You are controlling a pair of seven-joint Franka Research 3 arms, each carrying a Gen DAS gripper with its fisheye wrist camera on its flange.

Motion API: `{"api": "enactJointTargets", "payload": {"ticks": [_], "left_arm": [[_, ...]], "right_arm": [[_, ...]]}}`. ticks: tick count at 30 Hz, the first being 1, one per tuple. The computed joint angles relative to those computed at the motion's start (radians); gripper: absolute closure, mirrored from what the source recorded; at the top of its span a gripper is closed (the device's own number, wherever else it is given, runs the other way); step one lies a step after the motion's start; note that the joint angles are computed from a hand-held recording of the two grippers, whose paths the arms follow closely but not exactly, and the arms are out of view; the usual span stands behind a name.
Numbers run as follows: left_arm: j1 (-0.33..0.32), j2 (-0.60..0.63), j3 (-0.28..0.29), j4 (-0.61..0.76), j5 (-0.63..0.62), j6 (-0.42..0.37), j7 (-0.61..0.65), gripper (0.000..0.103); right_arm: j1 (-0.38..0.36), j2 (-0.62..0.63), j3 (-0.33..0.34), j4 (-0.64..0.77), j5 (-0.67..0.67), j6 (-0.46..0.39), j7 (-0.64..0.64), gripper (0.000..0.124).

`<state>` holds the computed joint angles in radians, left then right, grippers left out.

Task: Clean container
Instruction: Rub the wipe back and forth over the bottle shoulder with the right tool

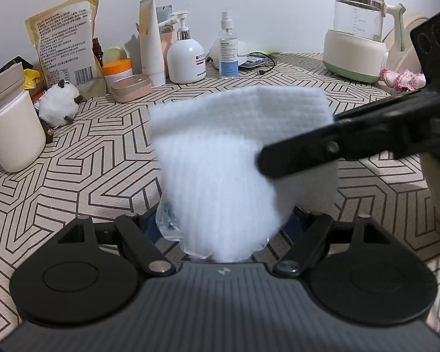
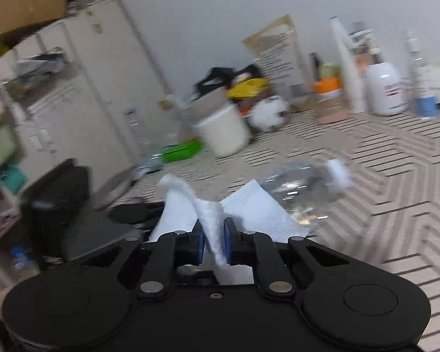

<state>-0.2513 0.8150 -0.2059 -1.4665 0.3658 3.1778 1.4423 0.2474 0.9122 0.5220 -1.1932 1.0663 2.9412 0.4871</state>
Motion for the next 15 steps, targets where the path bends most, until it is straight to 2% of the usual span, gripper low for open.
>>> {"api": "enactJointTargets", "payload": {"ticks": [3,8,12,15], "left_arm": [[0.003,-0.001,-0.003,-0.003,-0.002,0.002,0.001,0.025],[-0.023,-0.013,0.028,-0.022,-0.004,0.020,-0.026,0.025],[-0.006,-0.018,0.007,-0.043,0.007,0.048,-0.023,0.025],[0.024,-0.011,-0.030,-0.038,0.003,0.035,-0.019,0.025]], "right_arm": [[0.018,0.003,-0.020,0.005,-0.002,0.054,0.039,0.110],[0.060,0.010,-0.081,0.012,-0.075,0.139,0.195,0.109],[0.069,0.015,-0.096,0.010,-0.139,0.159,0.263,0.106],[0.049,0.017,-0.071,0.000,-0.177,0.151,0.277,0.103]]}}
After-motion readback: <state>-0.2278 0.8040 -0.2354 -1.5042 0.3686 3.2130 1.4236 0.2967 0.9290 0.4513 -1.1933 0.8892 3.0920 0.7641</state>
